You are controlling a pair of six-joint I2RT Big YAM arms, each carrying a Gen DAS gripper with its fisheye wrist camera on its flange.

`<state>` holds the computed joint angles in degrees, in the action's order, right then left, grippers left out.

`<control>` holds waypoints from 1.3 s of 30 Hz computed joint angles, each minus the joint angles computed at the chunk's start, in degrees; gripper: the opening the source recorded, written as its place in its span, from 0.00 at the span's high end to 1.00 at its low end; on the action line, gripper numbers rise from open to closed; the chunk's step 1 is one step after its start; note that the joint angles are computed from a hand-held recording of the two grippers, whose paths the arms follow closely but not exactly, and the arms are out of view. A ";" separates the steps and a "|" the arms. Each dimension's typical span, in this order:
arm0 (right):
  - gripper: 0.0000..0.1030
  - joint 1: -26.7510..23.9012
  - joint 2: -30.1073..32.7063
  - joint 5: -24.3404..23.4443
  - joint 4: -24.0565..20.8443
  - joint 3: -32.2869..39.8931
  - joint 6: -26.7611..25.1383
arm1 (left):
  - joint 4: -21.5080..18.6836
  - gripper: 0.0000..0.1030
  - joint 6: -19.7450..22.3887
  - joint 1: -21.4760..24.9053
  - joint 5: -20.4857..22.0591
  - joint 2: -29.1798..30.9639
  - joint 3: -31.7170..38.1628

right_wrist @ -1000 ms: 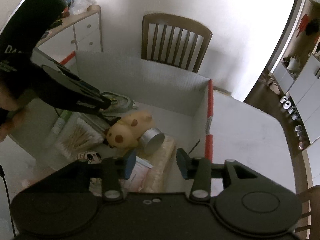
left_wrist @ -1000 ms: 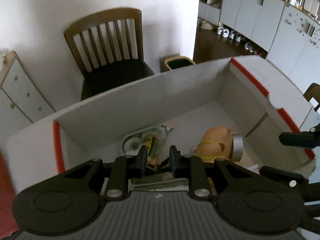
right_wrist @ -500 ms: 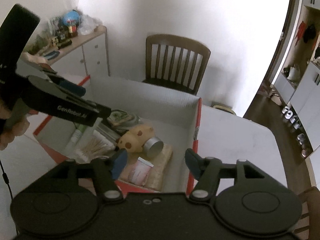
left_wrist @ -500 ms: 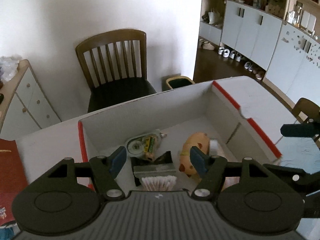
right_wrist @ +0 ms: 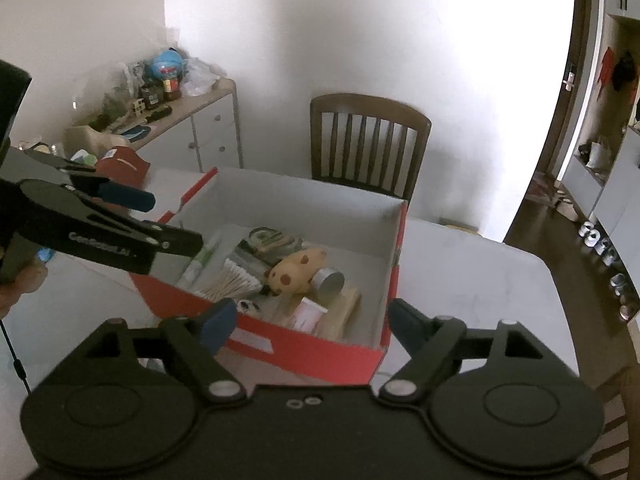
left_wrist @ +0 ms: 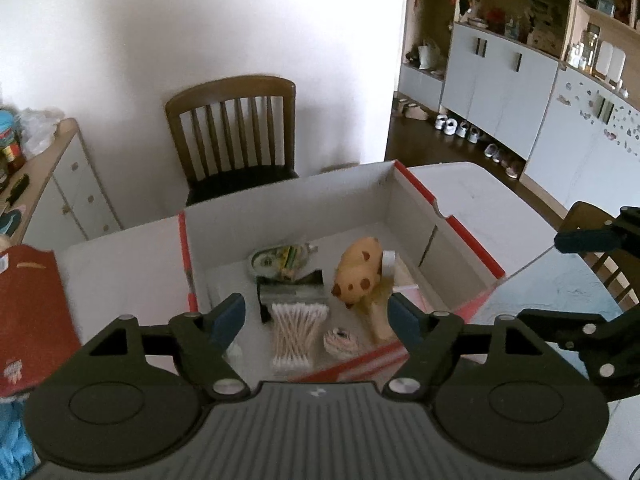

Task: Organize objects
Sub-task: 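Move both tools back toward the tissue pack and red plush keyring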

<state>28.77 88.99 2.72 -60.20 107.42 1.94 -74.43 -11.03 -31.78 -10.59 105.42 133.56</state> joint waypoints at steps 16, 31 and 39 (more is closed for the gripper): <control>0.02 2.24 -12.72 -1.24 5.83 -16.92 1.75 | 9.26 0.00 -10.37 -4.73 -4.92 -14.40 -25.74; 0.02 6.03 -17.74 -2.53 5.07 -24.74 3.57 | 14.85 0.00 -1.91 -6.84 -2.67 -20.41 -36.36; 0.02 7.59 -17.90 -2.55 3.58 -26.49 4.31 | 15.17 0.00 17.65 -5.19 6.76 -19.76 -35.95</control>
